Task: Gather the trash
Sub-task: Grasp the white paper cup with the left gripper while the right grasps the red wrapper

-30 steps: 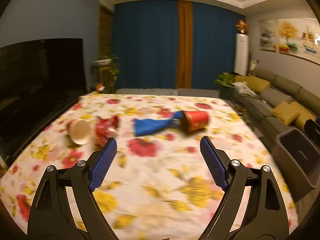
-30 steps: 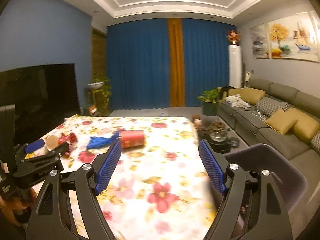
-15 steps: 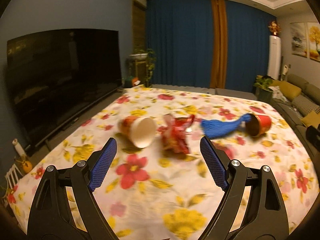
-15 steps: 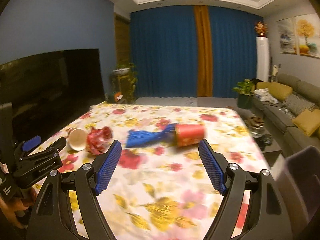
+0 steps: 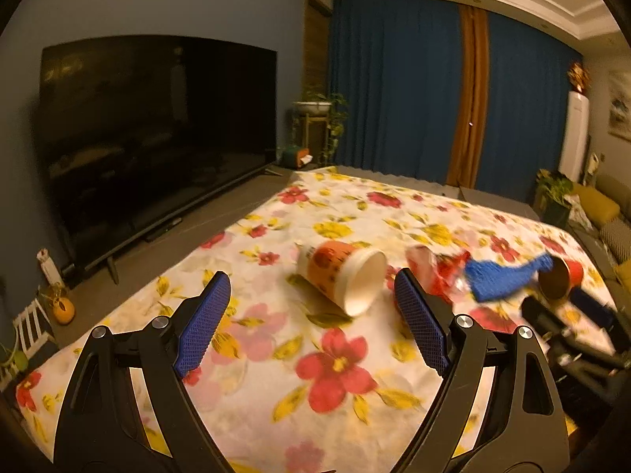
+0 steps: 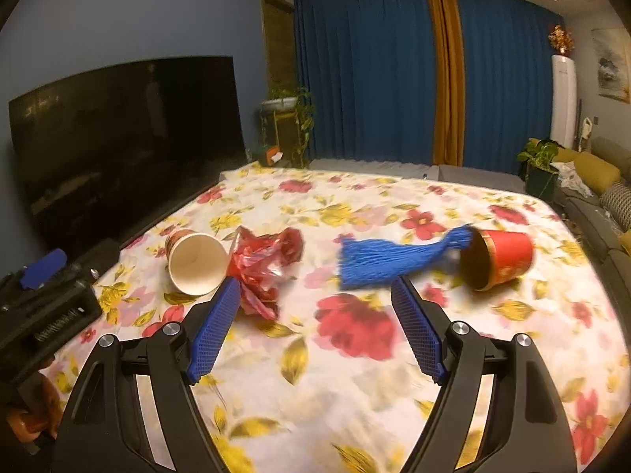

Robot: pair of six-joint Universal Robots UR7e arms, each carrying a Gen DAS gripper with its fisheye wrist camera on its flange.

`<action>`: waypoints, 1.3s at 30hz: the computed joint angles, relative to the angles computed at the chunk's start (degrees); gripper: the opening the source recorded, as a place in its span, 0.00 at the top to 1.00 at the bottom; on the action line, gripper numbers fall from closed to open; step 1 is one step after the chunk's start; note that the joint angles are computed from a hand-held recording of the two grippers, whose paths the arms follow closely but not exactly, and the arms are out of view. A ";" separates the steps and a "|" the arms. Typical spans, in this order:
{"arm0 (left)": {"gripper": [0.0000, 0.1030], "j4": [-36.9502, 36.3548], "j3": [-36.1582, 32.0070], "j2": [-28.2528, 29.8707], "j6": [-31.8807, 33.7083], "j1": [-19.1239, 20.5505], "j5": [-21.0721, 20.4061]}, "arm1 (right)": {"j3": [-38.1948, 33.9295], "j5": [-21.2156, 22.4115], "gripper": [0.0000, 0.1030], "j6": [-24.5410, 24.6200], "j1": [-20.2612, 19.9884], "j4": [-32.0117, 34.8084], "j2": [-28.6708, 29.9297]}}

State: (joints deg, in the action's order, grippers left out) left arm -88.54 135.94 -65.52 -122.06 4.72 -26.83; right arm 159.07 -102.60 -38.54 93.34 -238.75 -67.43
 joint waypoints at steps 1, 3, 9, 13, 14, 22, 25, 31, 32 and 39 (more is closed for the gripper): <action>0.19 0.97 -0.29 -0.19 -0.71 0.81 0.28 | -1.07 -0.71 0.25 0.41 0.60 0.51 1.27; 0.19 0.79 -0.37 -0.59 -0.40 2.43 0.82 | -2.88 -1.71 0.25 0.82 1.49 1.72 3.23; 0.19 -2.28 0.30 -1.11 3.54 5.72 2.41 | -8.35 -4.05 0.28 2.90 3.52 6.83 7.79; 0.19 -3.09 1.20 -2.34 3.76 7.58 3.84 | -11.12 -3.97 0.33 4.34 3.51 11.33 9.14; 0.19 -3.99 1.68 -2.65 3.91 8.00 4.08 | -11.45 -3.71 0.38 4.51 3.40 12.12 9.16; 0.19 -21.24 5.25 -0.52 16.13 9.73 5.23 | -13.50 -1.79 0.62 6.25 2.34 20.33 7.75; 0.19 -32.35 6.81 1.08 24.41 10.10 4.75 | -12.79 -0.23 0.70 6.55 1.41 20.17 6.96; 0.19 -34.46 5.01 3.60 27.56 11.36 4.81 | -10.63 0.71 0.72 5.34 0.52 17.85 4.82; 0.19 -34.84 4.52 4.06 28.23 11.86 4.86 | -10.18 1.06 0.72 5.35 0.34 17.97 4.06; 0.29 -35.45 1.31 6.61 31.28 14.92 4.40 | -6.01 4.48 0.72 4.45 -2.05 19.34 -3.87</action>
